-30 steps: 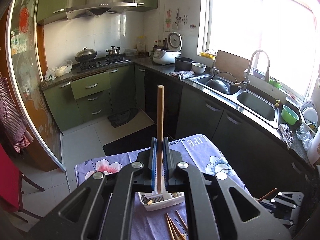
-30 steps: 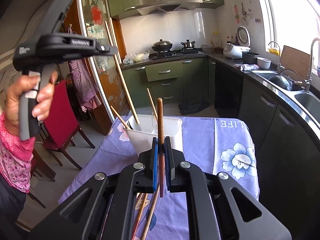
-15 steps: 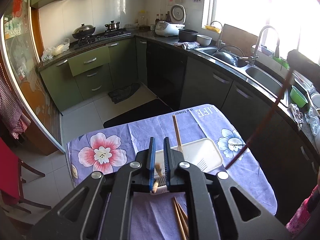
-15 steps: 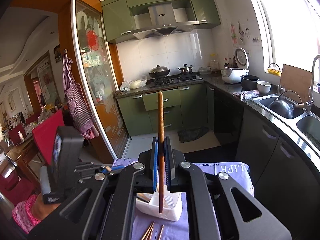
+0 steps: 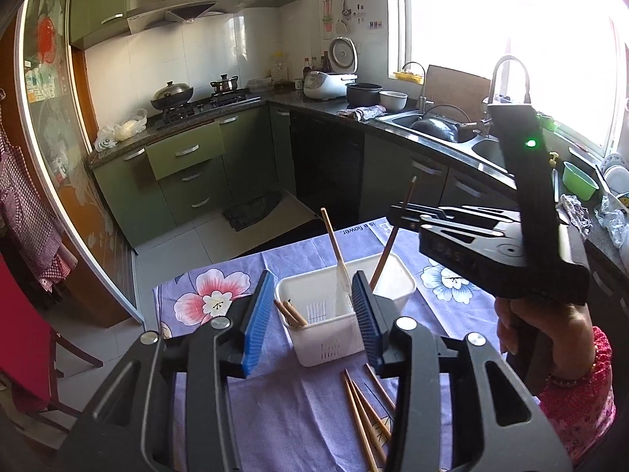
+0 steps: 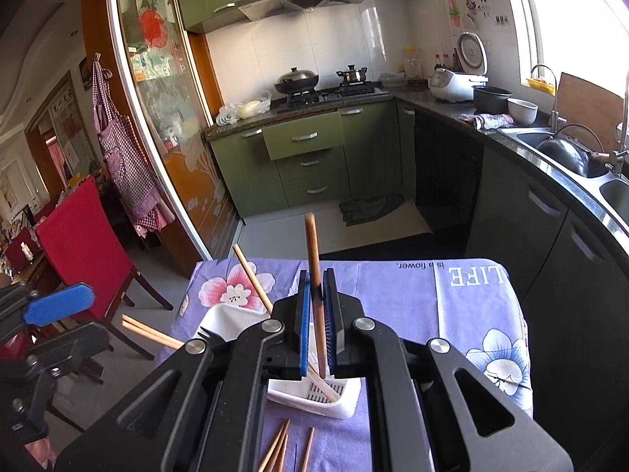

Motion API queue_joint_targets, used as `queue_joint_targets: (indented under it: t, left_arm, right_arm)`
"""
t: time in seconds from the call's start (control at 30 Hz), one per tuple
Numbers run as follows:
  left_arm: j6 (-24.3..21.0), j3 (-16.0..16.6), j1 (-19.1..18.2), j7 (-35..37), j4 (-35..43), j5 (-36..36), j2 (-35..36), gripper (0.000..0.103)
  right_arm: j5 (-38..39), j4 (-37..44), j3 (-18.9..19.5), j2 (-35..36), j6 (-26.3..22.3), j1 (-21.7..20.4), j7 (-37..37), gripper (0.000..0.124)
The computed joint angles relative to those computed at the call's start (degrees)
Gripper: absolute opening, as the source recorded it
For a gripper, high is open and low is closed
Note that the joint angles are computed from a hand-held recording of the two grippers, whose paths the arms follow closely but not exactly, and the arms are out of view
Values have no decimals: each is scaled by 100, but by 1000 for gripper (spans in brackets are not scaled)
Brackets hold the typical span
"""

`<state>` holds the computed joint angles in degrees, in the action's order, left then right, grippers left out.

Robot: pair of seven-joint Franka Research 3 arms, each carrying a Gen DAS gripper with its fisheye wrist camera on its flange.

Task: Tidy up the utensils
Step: 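Lower the chopsticks into the caddy and open both grippers, then lower both grippers to the loose chopsticks and close on one each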

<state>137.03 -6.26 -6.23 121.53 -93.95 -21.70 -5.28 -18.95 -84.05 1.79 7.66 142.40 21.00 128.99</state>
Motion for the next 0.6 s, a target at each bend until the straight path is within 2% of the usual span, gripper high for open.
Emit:
queue_joint_targets:
  t: [0.1,0.27,0.37,0.5,0.6]
  left_arm:
    - [209,19,-31,93,-453,38,-294,50]
    - [354,111,-128,91,-904,167,-590,50]
    - [481,174,-189,94,-1180,222,-755,53]
    - [362,279,-274,99,-1459,215,-891,54]
    - [118,311,-291,51,-1649,257,-914,54]
  right_arm:
    - [50,-115,17,-18,8,1,-68,13]
    - [-151,-606,86,-430,253,40,160,14]
    - [-313,-1182,219,-964,537,-47,364,26]
    - [-477,-2113,516,-1785,763,-283,634,28]
    - [-367,-2872,724,-2399,764,-456,743,34]
